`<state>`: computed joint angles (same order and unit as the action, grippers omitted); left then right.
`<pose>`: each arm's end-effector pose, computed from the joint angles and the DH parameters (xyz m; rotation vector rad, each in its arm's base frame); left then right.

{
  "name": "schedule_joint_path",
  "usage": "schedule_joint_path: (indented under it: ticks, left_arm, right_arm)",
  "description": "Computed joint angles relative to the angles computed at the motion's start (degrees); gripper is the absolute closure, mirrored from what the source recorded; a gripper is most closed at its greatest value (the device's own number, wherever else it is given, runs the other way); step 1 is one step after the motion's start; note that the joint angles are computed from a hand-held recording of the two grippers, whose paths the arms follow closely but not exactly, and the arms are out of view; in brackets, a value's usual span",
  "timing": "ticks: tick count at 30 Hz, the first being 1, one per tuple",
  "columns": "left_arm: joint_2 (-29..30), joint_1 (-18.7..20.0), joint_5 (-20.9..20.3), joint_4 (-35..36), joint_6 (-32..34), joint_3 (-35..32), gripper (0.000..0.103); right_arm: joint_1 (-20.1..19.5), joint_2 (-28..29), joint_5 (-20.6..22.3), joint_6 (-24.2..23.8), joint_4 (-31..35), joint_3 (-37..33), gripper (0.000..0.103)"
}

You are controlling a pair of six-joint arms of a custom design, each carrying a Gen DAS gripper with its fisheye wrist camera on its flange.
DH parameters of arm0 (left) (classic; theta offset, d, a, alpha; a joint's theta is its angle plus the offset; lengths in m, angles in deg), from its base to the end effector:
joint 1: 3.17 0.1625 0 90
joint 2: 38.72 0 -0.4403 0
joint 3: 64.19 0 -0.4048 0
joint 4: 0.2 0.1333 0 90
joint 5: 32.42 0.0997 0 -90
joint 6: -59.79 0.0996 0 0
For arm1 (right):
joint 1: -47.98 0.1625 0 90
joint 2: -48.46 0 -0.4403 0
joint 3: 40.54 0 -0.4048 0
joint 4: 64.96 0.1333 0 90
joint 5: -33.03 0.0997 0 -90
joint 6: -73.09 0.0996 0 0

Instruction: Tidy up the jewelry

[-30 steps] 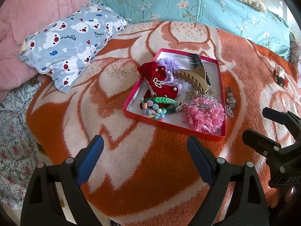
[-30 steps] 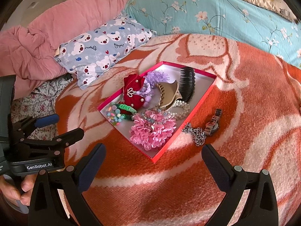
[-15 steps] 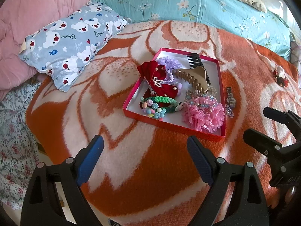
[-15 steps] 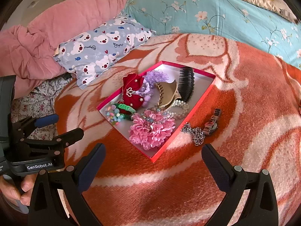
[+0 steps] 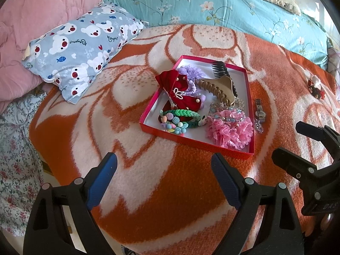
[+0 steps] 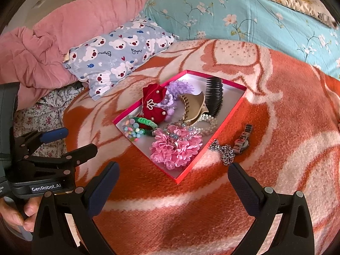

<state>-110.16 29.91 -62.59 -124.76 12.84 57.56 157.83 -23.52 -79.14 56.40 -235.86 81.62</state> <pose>-0.2833 -0.4464 0.1932 0.3613 2.1507 -0.7994 0.2694 -0.4644 0.2419 0.7023 -2.5869 0.7495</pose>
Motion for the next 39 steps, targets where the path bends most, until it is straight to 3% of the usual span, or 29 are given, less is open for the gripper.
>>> schedule_joint_path:
  ticks: [39]
  left_arm:
    - [0.09,0.83,-0.27,0.53,-1.20,-0.14,0.012]
  right_arm:
    - [-0.26,0.68,-0.05,0.63,-0.11,0.19,0.001]
